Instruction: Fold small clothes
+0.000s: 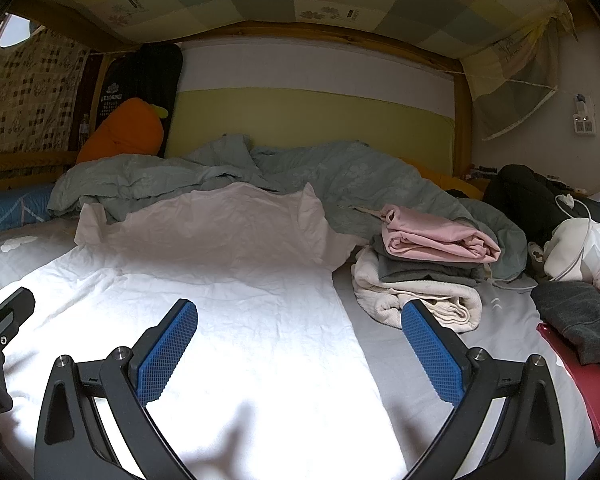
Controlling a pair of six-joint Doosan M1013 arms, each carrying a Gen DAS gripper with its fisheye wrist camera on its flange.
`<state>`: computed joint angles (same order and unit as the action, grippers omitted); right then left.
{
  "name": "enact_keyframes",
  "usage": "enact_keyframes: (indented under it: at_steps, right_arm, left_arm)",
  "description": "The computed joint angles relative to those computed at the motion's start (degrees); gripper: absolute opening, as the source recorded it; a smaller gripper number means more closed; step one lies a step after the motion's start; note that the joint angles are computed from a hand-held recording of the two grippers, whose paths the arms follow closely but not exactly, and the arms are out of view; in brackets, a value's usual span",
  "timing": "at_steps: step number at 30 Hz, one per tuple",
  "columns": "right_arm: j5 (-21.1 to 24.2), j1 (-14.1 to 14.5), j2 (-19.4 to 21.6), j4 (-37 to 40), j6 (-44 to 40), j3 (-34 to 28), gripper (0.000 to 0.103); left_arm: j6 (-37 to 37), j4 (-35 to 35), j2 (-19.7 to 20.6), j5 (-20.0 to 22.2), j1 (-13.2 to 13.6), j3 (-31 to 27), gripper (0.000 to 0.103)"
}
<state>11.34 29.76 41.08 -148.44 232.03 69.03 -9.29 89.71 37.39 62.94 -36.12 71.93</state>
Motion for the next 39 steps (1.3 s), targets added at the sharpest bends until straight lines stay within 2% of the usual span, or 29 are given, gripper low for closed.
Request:
enact_keyframes:
  at_steps: [5,9,12,14,17,19,21,23,25,28,32,34,36,37,39]
  right_arm:
    - [-0.1,-0.1,0.0,-0.1,0.2,-0.1,0.102]
    - [1.2,0.2,-0.1,6.3,-5.6,0.2,0.102]
    - [3.4,0.3,-0.7,5.5,-4.1,1.3,0.102]
    - [3.6,0.2,-1.3,3.2,-1.9,2.1,0.102]
    - [0.3,-0.2,-2.1,-1.2,1.9,2.2,0.102]
    - [-0.3,-0.3,-2.6,-3.4,4.4,2.5,0.102]
    - [-0.4,-0.3,-3.1,-4.7,6.1,2.9,0.102]
    - [-0.5,-0.3,-3.6,-8.4,10.0,3.4,0.102]
    - [0.6,-0.3,-4.0,-10.7,12.7,4.1,0.102]
    - [1.2,-0.3,-4.6,-12.2,13.8,4.7,0.102]
    - [0.5,-0.6,-5.3,-15.1,17.6,5.0,0.102]
    - [1.4,-0.7,-5.6,-13.4,17.2,5.5,0.102]
    - [0.1,-1.0,-5.9,-20.1,23.9,5.5,0.102]
    - [-0.6,-1.1,-6.1,-22.6,26.4,5.5,0.102]
    - [-0.2,-1.1,-6.3,-21.6,25.4,5.7,0.102]
  left_arm:
    - [-3.2,1.2,-0.9,-1.1,0.1,1.3,0.103]
    - [-7.2,5.7,-1.2,2.5,-0.7,2.7,0.103]
    - [-7.6,5.6,-1.8,2.9,-0.9,3.1,0.103]
    - [-8.2,4.9,-2.5,1.6,-0.7,3.5,0.103]
    - [-10.0,4.2,-3.6,0.3,-0.5,4.4,0.103]
    - [-10.8,2.6,-4.3,-0.9,-0.4,4.7,0.103]
    - [-14.2,4.9,-5.4,-3.2,-0.2,6.4,0.103]
    - [-17.0,7.6,-5.5,-1.3,-0.6,7.3,0.103]
    - [-16.2,7.2,-5.3,1.2,-0.9,6.7,0.103]
    - [-14.8,5.9,-6.1,-1.4,-0.6,7.2,0.103]
    - [-14.9,3.7,-6.8,-1.9,-0.6,7.2,0.103]
    - [-16.3,2.0,-7.4,-2.0,-0.5,7.3,0.103]
    - [-16.3,1.3,-8.0,-2.5,-0.4,7.7,0.103]
    - [-15.1,1.0,-8.0,-2.0,-0.4,7.6,0.103]
    - [-12.7,0.9,-7.6,0.5,-0.7,7.1,0.102]
